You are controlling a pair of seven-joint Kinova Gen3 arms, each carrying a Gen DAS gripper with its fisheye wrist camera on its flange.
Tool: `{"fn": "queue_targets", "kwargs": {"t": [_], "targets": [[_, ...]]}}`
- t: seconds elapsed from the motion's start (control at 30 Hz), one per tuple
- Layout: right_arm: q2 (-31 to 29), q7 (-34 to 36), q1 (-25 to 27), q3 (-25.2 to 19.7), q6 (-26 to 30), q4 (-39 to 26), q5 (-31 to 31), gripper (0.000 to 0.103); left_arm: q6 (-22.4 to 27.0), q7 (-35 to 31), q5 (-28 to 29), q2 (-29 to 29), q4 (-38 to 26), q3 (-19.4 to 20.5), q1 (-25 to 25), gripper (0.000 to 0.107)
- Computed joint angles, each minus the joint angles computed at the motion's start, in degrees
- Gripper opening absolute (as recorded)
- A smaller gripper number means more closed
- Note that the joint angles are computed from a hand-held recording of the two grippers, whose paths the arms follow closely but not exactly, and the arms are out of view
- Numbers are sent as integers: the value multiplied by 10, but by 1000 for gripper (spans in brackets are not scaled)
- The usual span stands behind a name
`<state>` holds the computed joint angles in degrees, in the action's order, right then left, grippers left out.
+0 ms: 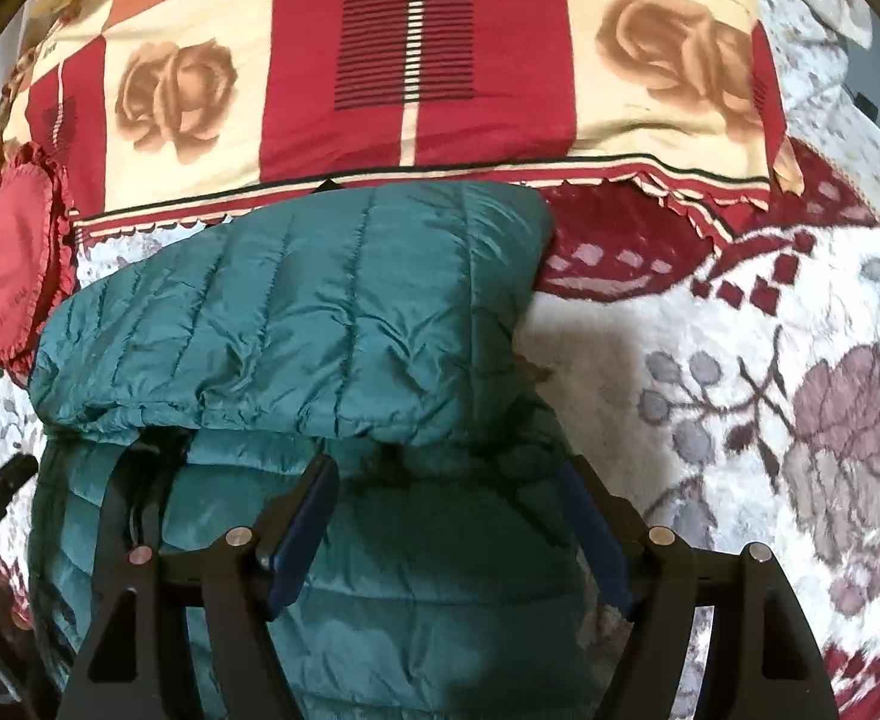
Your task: Fold large clothes
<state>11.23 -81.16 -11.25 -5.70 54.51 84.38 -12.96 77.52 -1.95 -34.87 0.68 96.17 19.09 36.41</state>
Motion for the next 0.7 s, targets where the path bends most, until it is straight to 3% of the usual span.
{"fn": "queue_targets", "kwargs": {"t": [0.7], "targets": [[-108, 123, 42, 31, 39, 104, -53, 77, 14, 70, 56, -86, 55, 93, -10, 36]]}}
